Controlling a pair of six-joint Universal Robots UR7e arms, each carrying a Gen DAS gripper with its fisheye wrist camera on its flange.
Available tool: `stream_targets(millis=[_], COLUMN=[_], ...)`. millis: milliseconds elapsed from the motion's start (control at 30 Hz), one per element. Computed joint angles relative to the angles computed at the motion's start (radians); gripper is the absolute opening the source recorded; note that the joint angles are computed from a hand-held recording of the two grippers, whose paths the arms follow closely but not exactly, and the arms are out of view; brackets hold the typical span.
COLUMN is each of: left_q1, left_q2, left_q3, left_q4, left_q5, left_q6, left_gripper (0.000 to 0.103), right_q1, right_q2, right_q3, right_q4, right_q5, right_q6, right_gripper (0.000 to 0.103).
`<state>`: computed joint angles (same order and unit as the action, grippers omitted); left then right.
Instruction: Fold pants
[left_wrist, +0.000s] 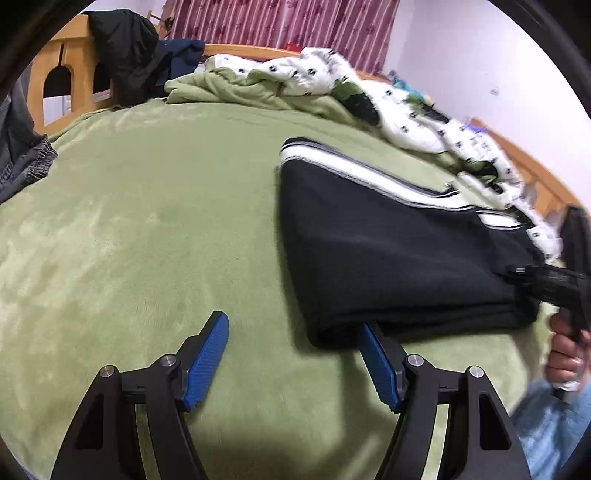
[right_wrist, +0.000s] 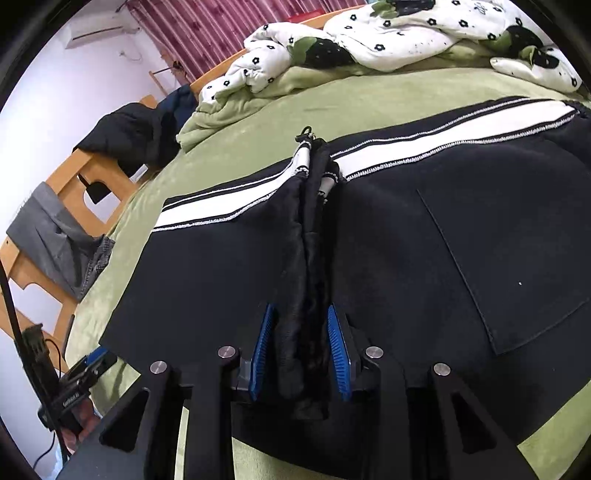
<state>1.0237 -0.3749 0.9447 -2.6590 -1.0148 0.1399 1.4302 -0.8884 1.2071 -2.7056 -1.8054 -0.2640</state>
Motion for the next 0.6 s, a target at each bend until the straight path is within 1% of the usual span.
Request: stream_targets(millis=[33, 67, 100, 167, 233, 300, 367, 400, 433, 467, 533, 567, 600], left_q1=[-0.003, -0.005, -0.004, 0.002, 0.004, -0.005, -0.016, -0.020, -0.022, -0.022, -0.026, -0.027, -0.028], left_q2=[0.015, 0.015, 0.007, -0.015, -0.023, -0.019, -0.021, -0.037, -0.059, -0.078, -0.105, -0.103, -0.088], left_q3=[-0.011, 0.000, 0.018, 0.046, 0.065, 0.071, 0.072, 0.087, 0.111, 0.136, 0.171, 0.164, 0.131], left_q4=[-0.025, -0.074, -0.114, -0.110, -0.111, -0.117, -0.090, -0.070, -0.066, -0.081, -0.133, -0.146, -0.136], left_q5=[0.030, 0.048, 0.051, 0.031, 0.035, 0.070, 0.098, 0.096, 0.073, 0.046, 0.003, -0.008, -0.009], left_q6=[0.015, 0.029, 0.032, -0.013, -0.028, -0.001, -0.002, -0.009, -0.012, -0.009, -0.002, -0.003, -0.011], left_gripper=[0.067, 0.063, 0.063, 0.063, 0.063, 0.063, 0.063, 0.063, 0.063, 0.063, 0.063, 0.063, 0.063], right_q1=[-0.001, -0.002, -0.002, -0.006, -0.005, -0.004, 0.000, 0.001, 0.002, 0.000, 0.006, 0.005, 0.004], right_q2=[0.000, -0.001, 0.000, -0.006, -0.002, 0.000, -0.001, -0.005, -0.013, -0.023, -0.028, -0.028, -0.022], right_q3=[0.000, 0.000, -0.001, 0.005, -0.001, -0.001, 0.000, 0.002, 0.013, 0.027, 0.051, 0.052, 0.044], right_q4=[-0.001, 0.000, 0.001, -0.006, -0.005, -0.002, 0.004, 0.006, -0.004, -0.025, -0.080, -0.078, -0.054], right_q5=[0.002, 0.005, 0.008, 0.024, 0.028, 0.020, 0.006, 0.008, 0.014, 0.022, 0.012, 0.008, -0.003], right_q6=[0.003, 0.006, 0.009, 0.021, 0.027, 0.022, 0.011, 0.008, 0.004, -0.005, -0.025, -0.033, -0.035], right_gripper=[0.032, 0.032, 0.032, 0.032, 0.032, 0.032, 0.032, 0.032, 0.032, 0.032, 0.032, 0.032, 0.032])
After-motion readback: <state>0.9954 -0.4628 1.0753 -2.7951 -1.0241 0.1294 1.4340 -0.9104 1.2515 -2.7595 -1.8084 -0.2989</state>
